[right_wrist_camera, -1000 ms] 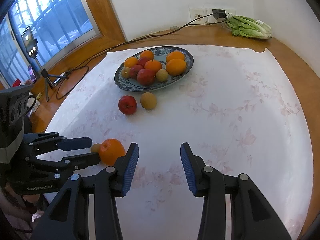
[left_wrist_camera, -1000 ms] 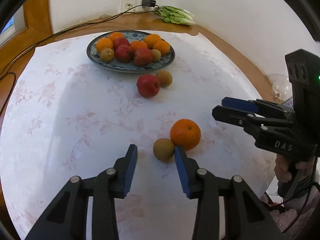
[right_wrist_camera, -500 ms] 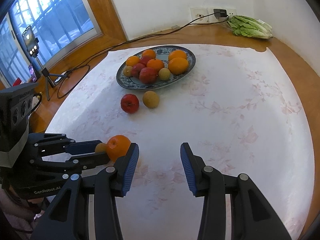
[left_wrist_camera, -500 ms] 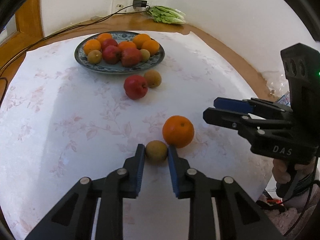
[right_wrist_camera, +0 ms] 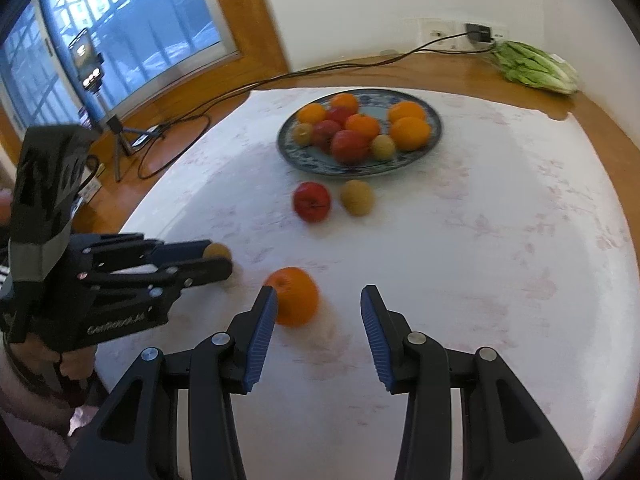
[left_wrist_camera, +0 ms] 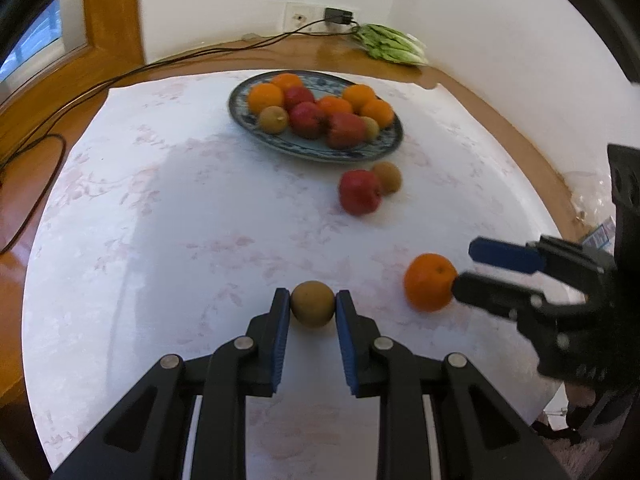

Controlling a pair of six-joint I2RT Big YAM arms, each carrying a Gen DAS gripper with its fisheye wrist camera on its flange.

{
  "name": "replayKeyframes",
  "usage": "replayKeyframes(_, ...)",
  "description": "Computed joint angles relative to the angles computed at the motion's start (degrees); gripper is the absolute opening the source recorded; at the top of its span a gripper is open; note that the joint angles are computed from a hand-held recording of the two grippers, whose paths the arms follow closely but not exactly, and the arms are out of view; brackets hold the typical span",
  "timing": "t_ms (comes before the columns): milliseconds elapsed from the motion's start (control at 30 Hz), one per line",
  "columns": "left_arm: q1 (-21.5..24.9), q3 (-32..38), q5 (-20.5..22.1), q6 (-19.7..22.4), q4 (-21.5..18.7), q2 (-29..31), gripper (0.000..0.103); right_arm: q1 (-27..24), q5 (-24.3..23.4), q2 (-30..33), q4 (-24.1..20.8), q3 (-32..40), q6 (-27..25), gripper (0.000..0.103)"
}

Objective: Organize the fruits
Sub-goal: 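Grasp a small brown fruit with the left gripper while the right grasps an orange, then carry the held brown fruit and orange over the plate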

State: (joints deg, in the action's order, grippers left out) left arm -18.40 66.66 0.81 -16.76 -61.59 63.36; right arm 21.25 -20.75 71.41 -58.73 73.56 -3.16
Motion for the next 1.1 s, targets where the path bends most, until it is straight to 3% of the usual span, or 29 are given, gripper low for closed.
replayKeyframes(433, 1.9, 0.3, -0.1, -0.8, -0.2, 0.1, 0.024, 2.7, 0.6, 1.8, -1.1, 0.8, -2.1, 0.045)
replayKeyframes(633, 1.9, 0.2, 0.2, -2.0, 0.4, 0.0, 0.024, 2.7, 0.6, 1.9, -1.0, 0.8, -2.2, 0.044)
replayKeyframes(733, 2.1, 0.3, 0.2, -2.0, 0.5, 0.1, 0.024, 2.6, 0.7, 2.0, -0.7, 0.6, -2.3, 0.037)
replayKeyframes(1100, 2.3, 3.3, 1.1, -1.8, 0.9, 2.5, 0.024, 0.9, -0.3, 1.9, 0.5, 1.6, -1.0, 0.036)
